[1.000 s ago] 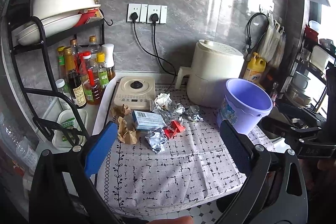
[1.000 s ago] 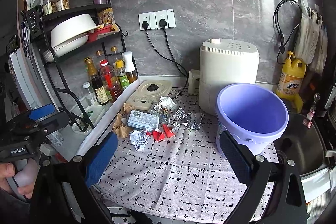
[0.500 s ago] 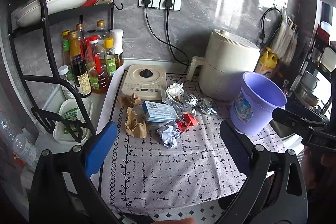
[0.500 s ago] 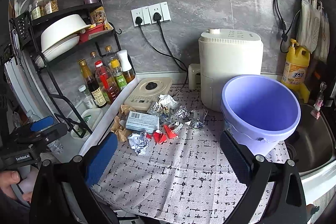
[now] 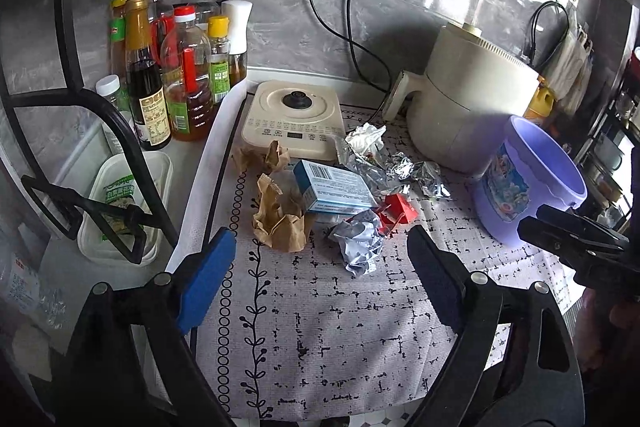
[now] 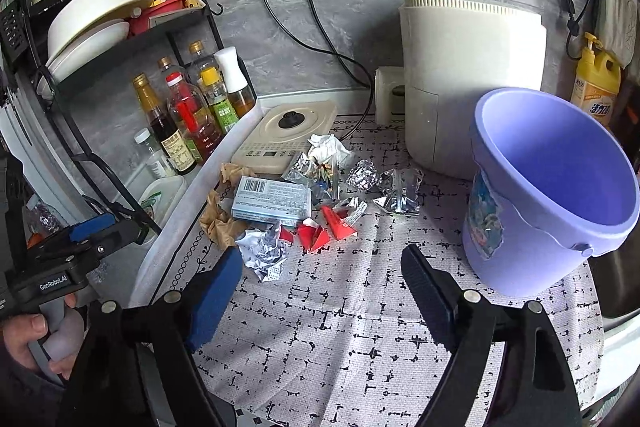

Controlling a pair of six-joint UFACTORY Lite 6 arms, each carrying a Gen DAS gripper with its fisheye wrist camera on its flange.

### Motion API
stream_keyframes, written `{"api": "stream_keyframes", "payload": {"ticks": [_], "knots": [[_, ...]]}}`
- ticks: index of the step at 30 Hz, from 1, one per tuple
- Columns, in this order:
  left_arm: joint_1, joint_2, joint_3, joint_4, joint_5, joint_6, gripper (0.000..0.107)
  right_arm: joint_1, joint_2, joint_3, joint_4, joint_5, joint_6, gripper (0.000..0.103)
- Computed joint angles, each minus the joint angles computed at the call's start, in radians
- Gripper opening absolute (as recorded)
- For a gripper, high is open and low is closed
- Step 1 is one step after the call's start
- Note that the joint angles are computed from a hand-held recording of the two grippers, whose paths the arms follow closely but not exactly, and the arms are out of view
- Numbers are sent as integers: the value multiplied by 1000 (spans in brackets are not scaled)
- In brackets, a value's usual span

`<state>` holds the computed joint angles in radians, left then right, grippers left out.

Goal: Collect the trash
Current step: 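Lower the left tool to the crumpled brown paper and close on it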

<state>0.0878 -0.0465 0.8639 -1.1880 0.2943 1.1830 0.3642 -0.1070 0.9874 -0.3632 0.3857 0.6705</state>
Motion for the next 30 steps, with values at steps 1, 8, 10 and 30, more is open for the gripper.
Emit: {"api": "stream_keyframes", "payload": {"ticks": [1,8,10,30], "knots": [[9,35,15,-38,8,43,80,2,22,6,1,-13,2,75],[20,258,146,-105,5,149,75,3,189,73,70,-75,-31,70],[26,315,187,-108,13,157,75,0,237,98,114,-90,-69,69],[-6,825,594,-20,12,85,39,-10,533,272,417,-140,-291,68]]}}
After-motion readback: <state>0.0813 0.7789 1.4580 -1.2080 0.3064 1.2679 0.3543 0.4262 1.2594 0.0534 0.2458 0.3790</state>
